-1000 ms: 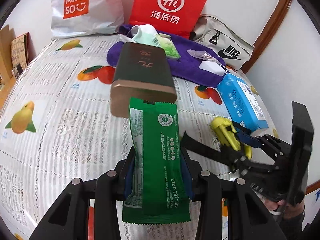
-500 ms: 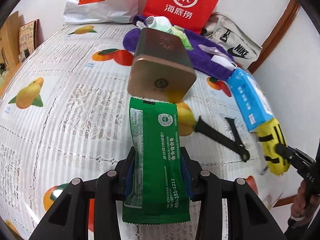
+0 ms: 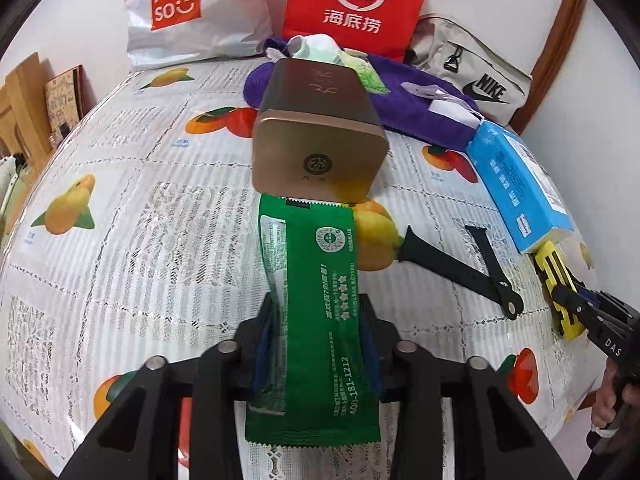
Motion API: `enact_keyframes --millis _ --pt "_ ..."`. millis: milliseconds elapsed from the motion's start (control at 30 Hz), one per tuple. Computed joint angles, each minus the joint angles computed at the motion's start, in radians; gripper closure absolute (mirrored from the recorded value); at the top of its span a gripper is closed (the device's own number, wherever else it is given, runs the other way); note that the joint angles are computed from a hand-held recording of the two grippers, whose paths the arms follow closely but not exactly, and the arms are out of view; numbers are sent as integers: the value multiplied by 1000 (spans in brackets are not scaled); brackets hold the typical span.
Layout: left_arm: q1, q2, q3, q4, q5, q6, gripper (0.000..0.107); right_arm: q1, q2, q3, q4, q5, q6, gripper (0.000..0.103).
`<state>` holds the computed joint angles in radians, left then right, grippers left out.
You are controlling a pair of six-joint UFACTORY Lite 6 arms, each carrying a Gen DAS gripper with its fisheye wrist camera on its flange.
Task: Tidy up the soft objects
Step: 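Carry the yellow bag in the right tool and snack-bar packet in the left tool to the towel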
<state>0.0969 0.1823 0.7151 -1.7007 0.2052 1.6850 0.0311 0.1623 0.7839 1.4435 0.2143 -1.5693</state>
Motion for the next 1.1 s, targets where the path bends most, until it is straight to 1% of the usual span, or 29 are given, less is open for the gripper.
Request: enact_keyframes --millis 67,100,133,200,367,500,600,633,733,833,967,1100 --pt "4 -12 -2 69 12 -71 75 0 -25 -14 -2 6 -16 88" --pt "7 -25 -5 109 19 -113 75 -12 -46 -21 -33 34 10 89" --pt "6 -34 -5 143 21 -148 75 -21 -58 -24 -57 54 31 89" --pt "-4 -66 0 265 11 -275 75 -47 -85 -28 -100 105 70 89" --pt "-29 -132 26 556 11 -585 75 -75 -138 -24 -182 157 152 89" --pt "-39 -157 67 707 36 -763 75 -103 -181 -8 -220 220 178 89" --pt "-41 -164 105 768 66 -835 75 -104 -212 3 -235 223 183 89" --pt "-44 -165 117 781 73 -849 75 -110 -217 14 -247 238 193 89" --pt "-65 -159 166 902 78 -975 75 -117 -217 51 -252 260 204 89" --pt "-80 -145 216 987 90 -1071 75 -119 -199 107 -271 268 234 89" --pt "-81 -119 284 1038 115 -1129 75 -107 -151 195 -322 258 312 89" --pt "-71 -81 353 1035 143 -1131 75 -92 -106 275 -357 251 358 89"
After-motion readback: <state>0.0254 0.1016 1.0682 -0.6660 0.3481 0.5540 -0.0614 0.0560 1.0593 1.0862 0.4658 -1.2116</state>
